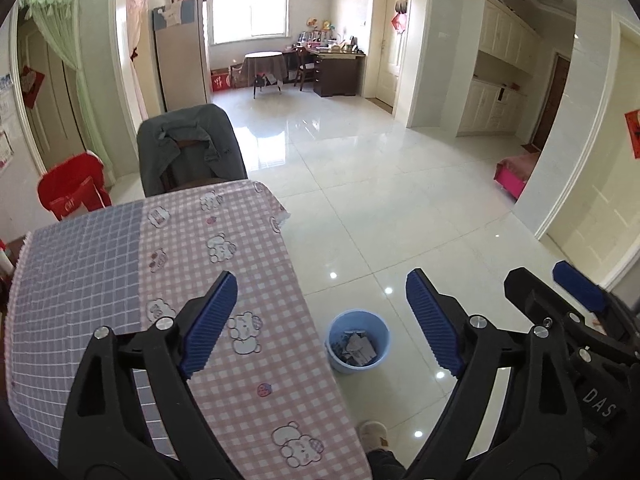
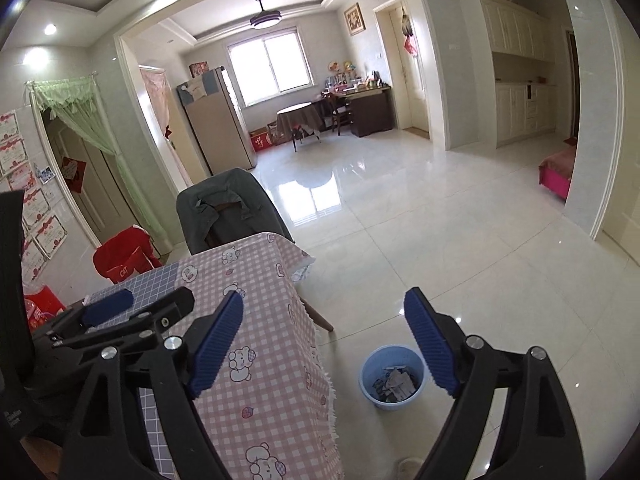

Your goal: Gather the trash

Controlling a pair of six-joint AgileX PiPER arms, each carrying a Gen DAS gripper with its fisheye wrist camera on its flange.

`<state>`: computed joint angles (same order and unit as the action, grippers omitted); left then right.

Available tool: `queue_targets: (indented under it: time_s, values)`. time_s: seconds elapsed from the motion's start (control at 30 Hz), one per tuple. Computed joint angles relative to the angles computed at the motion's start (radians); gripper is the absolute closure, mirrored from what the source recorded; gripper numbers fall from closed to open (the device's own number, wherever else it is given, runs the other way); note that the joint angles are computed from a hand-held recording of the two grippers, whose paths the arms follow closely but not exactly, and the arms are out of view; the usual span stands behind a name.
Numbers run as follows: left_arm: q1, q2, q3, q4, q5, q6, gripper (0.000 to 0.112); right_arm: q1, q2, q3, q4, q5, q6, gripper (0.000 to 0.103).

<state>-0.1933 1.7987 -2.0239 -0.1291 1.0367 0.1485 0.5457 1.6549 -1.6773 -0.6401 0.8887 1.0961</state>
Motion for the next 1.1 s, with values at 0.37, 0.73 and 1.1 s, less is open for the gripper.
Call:
queue_targets:
  time_s: [0.37, 0.73, 1.1]
  values:
    - [-0.035, -0.087, 0.076, 0.105, -0.076, -0.111, 0.021, 0.005, -0.091, 0.101, -0.068, -0.046, -0.020, 0.015]
    - [-0.110, -0.089, 0.067, 0.205, -0.083, -0.181, 0.020, -0.032, -0.144, 0.151, -0.033, -0.089, -0.074, 0.014]
    - [-0.163, -0.115, 0.107, 0.291, -0.122, -0.253, 0.019, -0.059, -0.172, 0.182, 0.002, -0.115, -0.102, 0.013]
